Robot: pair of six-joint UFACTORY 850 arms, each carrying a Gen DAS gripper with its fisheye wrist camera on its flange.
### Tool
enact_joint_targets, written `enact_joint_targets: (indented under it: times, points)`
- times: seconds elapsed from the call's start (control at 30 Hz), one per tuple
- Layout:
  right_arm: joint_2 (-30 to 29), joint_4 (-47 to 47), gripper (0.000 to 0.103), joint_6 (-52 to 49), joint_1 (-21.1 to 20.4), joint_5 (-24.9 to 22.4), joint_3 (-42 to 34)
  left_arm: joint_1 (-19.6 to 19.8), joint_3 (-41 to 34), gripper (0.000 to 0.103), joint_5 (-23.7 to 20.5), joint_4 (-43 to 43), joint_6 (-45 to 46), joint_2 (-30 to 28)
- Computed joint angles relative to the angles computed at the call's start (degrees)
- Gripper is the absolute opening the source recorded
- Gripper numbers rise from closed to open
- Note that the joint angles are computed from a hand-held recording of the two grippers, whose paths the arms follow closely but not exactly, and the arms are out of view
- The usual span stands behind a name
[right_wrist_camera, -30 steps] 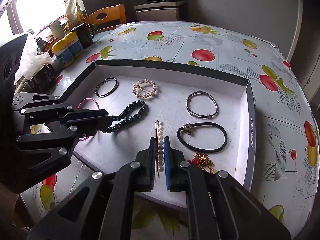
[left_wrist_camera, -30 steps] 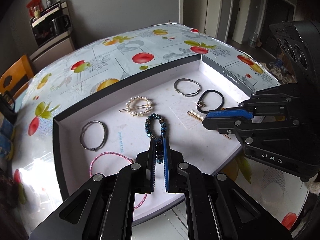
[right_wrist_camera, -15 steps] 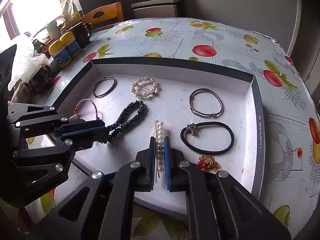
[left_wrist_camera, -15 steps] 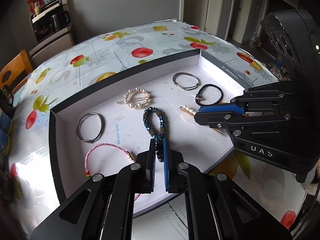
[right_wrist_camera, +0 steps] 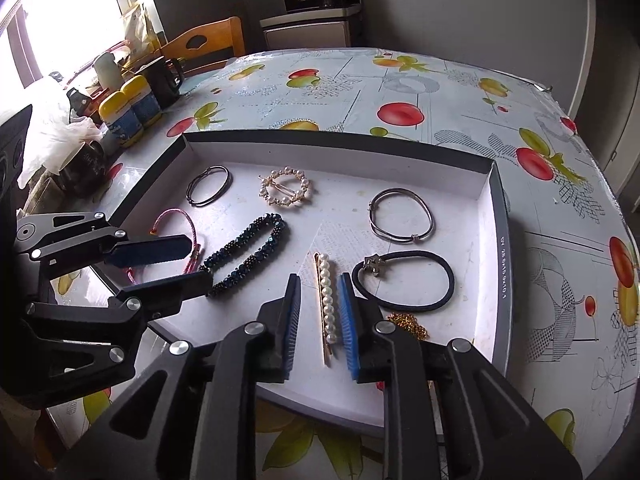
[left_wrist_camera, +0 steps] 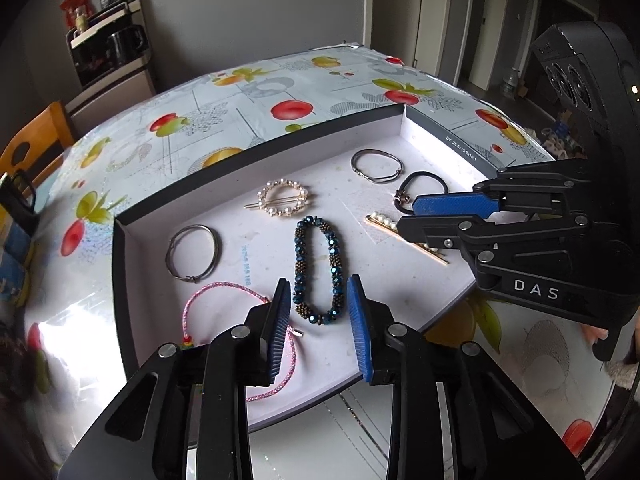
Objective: Organize jewelry
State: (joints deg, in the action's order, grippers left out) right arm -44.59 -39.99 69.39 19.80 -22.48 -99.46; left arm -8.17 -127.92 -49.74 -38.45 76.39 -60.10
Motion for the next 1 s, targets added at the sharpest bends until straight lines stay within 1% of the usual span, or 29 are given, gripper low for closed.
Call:
enact_joint_targets:
  times: [0.03, 0.07, 0.1, 0.17, 0.2, 0.23, 0.27, 0.3, 0.33, 0.37, 0.4, 0.43, 0.47, 0.5, 0.57, 0.63, 0.7, 0.73, 0.83, 0.93, 1.0]
  points:
    - [0.49, -1.21, 0.02, 1.12, 0.12, 0.14, 0.57, 0.1, 0.45, 0.031, 0.3, -0.47, 0.41, 0.36]
    - [1.17, -2.82, 0.025, 2.78, 0.24, 0.34, 1.45, 0.2, 1.18, 0.031, 0.81, -0.94, 0.84, 0.89]
    - [2.08, -4.89, 0.035, 4.97, 0.39, 0.73, 2.7, 0.33, 1.97, 0.031, 1.19, -1.49, 1.48, 1.47]
    - [4.15, -9.59, 0.043, 10.06, 0.71, 1.23, 5.5, 0.75, 4.21, 0.034, 2.44, -3.12, 3.36, 3.07]
    - [5.22, -11.87, 0.044, 12.38, 0.98, 0.8, 6.87, 1.01, 5.78, 0.036, 3.41, -4.22, 4.57, 4.13]
    - [6.3, -13.78, 0.045, 14.19, 1.28, 0.29, 8.22, 1.38, 7.39, 0.044, 4.15, -5.65, 6.1, 5.24]
    - [7.39, -15.27, 0.054, 15.77, 1.58, -0.19, 9.6, 1.82, 9.13, 0.055, 4.91, -7.38, 7.8, 6.4]
    - [8.43, -16.75, 0.066, 17.62, 1.86, -0.54, 10.98, 2.3, 10.63, 0.06, 5.5, -9.17, 9.52, 7.41]
    - [9.53, -18.29, 0.071, 19.61, 2.11, -0.66, 12.46, 2.77, 12.3, 0.066, 6.03, -10.74, 11.32, 8.48]
    - [10.41, -19.2, 0.078, 20.89, 2.3, -0.9, 13.65, 3.2, 13.78, 0.071, 6.61, -11.9, 12.91, 9.4]
    - [11.17, -19.89, 0.084, 21.92, 2.54, -1.35, 14.73, 3.59, 15.3, 0.073, 7.53, -13.07, 14.39, 10.3]
    - [11.77, -20.25, 0.087, 22.64, 2.71, -1.5, 15.68, 4.0, 16.72, 0.077, 8.44, -14.1, 15.51, 11.1]
    - [12.26, -20.73, 0.092, 23.43, 2.86, -1.43, 16.52, 4.44, 17.68, 0.081, 8.76, -14.79, 15.91, 11.59]
    - [12.59, -21.61, 0.097, 24.41, 3.1, -1.59, 17.25, 4.91, 18.39, 0.083, 8.82, -15.59, 15.86, 11.87]
    - [12.43, -22.6, 0.097, 25.5, 3.77, -3.3, 17.7, 5.66, 20.28, 0.089, 10.12, -17.87, 16.13, 12.46]
    - [12.16, -26.33, 0.097, 29.4, 4.52, -4.44, 18.28, 5.98, 23.15, 0.09, 13.45, -22.26, 18.8, 13.35]
    - [11.75, -30.23, 0.097, 33.87, 5.07, -4.76, 18.67, 6.06, 25.23, 0.09, 15.76, -25.91, 21.21, 13.81]
    - [11.44, -31.61, 0.097, 35.37, 5.43, -5.21, 18.54, 6.09, 25.87, 0.09, 16.2, -26.7, 21.7, 13.9]
    - [10.63, -37.3, 0.097, 39.74, 6.82, -7.77, 18.28, 6.2, 27.49, 0.091, 16.33, -28.95, 23.65, 14.29]
    - [10.26, -41.61, 0.097, 42.7, 7.61, -9.03, 18.42, 6.31, 29.7, 0.091, 16.12, -33.9, 29.17, 15.25]
    - [9.67, -42.77, 0.097, 42.9, 8.13, -10.62, 18.13, 6.49, 30.74, 0.091, 15.03, -36.54, 32.01, 15.81]
